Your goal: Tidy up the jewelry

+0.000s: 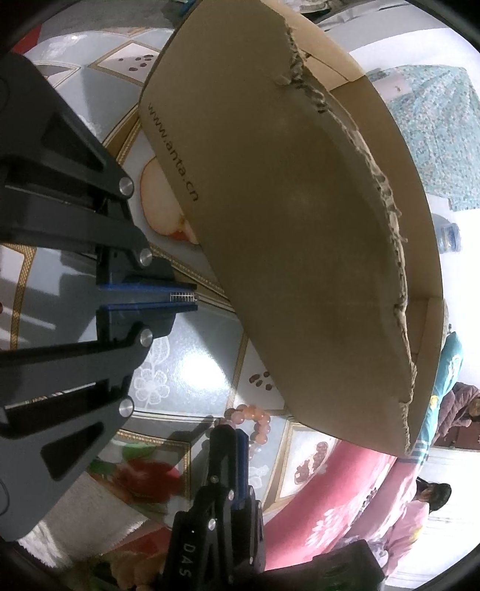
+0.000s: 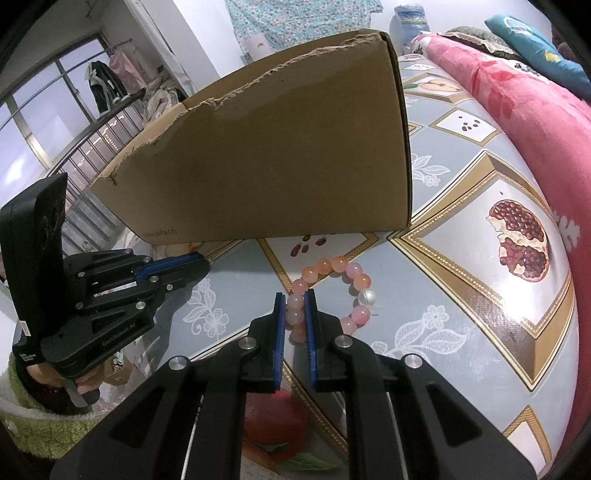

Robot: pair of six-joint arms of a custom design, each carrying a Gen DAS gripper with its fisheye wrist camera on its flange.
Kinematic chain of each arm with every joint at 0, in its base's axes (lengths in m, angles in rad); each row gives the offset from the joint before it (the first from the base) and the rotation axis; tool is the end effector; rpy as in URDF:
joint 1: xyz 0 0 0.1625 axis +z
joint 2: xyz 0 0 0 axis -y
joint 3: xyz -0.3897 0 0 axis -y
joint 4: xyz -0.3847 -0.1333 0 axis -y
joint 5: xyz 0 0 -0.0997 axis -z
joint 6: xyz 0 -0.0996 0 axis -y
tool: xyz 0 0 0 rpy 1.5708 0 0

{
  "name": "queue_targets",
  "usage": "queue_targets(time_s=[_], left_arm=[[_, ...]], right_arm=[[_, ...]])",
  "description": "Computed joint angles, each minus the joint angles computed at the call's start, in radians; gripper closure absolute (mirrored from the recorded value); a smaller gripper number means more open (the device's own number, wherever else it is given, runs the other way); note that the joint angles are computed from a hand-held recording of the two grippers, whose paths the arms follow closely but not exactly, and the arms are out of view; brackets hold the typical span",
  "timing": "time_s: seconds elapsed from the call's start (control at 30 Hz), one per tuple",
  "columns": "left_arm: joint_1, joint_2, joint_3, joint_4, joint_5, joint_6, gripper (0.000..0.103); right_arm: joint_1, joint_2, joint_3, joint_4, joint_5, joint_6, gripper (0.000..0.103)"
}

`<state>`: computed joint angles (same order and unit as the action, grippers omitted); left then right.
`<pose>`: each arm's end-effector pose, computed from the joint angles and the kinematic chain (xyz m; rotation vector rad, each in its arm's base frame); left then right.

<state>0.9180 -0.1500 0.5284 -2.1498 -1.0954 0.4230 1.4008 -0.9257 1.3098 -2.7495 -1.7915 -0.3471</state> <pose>-0.3791 -0.7904 0.0117 1.3131 2.3282 -0.3414 -0.0136 -0.7385 0.3328 0.1081 -2.5673 0.9685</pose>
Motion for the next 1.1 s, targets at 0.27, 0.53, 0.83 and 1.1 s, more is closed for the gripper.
queue_targets(time_s=[0.27,0.53,0.83,1.1], left_arm=[[0.001,-0.047,0.067,-0.034,-0.031,-0.007,0.099],[-0.009,-0.127,0.165,-0.115,-0.06,-0.014,0.099],[-0.02,-0.187,0.207,-0.2,-0.119,-0.017,0.099],[-0.016,-0.124,0.023,-0.174,-0.142,-0.013,0.099]], right_arm=[[0.003,0.001,0.001,-0.004,-0.011,-0.013,0.093],[0.002,-0.018,0.017,-0.021,-0.001,0.001,0.093],[-0.034,-0.094,0.061,-0.05,0.17,0.071,0.093],[-0.048,-0.144,0.045,-0.064,0.328,0.108,0.093]])
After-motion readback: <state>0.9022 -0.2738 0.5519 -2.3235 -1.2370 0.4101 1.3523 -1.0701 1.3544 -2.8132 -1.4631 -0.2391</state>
